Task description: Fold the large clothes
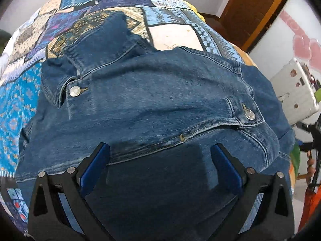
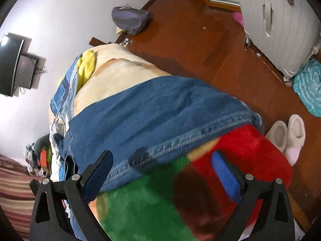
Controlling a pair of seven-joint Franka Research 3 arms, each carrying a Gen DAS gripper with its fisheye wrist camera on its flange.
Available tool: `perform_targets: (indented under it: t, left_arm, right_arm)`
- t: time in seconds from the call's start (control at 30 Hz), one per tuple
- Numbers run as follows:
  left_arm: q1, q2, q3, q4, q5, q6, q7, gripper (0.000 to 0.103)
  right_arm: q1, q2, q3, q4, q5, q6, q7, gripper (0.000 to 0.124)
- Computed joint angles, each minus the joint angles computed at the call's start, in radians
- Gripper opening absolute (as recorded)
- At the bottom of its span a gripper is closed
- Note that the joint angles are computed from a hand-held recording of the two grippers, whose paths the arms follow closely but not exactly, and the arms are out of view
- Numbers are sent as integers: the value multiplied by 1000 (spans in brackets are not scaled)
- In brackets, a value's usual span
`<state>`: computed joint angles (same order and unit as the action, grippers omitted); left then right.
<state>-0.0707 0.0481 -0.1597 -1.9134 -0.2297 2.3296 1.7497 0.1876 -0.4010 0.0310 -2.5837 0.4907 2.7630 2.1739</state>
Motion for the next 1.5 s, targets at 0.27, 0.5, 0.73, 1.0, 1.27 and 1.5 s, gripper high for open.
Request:
perform_targets:
  t: [0.27, 0.5, 0.73, 1.0, 1.27, 1.5]
  left_arm:
    - [-6, 12, -7, 5, -7, 7, 16, 103]
    - [2, -48, 7, -44, -37, 37, 17, 103]
    - [5, -153, 45, -115, -21, 118, 16, 103]
    - [9, -321, 116, -250, 12, 243, 36, 103]
    - [40, -448, 206, -372, 50, 279, 29, 103]
    - [104, -486, 260, -428, 66, 231, -18, 103]
  right_arm:
    - [-41, 148, 37, 64, -57, 94, 82, 68]
    - [-161, 139, 119, 72, -381, 111, 392, 17]
    - [-225, 61, 213, 191, -659, 93, 473, 11]
    - [-110, 202, 241, 513, -723, 184, 385, 11]
    - [144, 579, 216, 977, -672, 100, 203, 11]
    - [248, 898, 303, 1297, -470, -161, -26, 11]
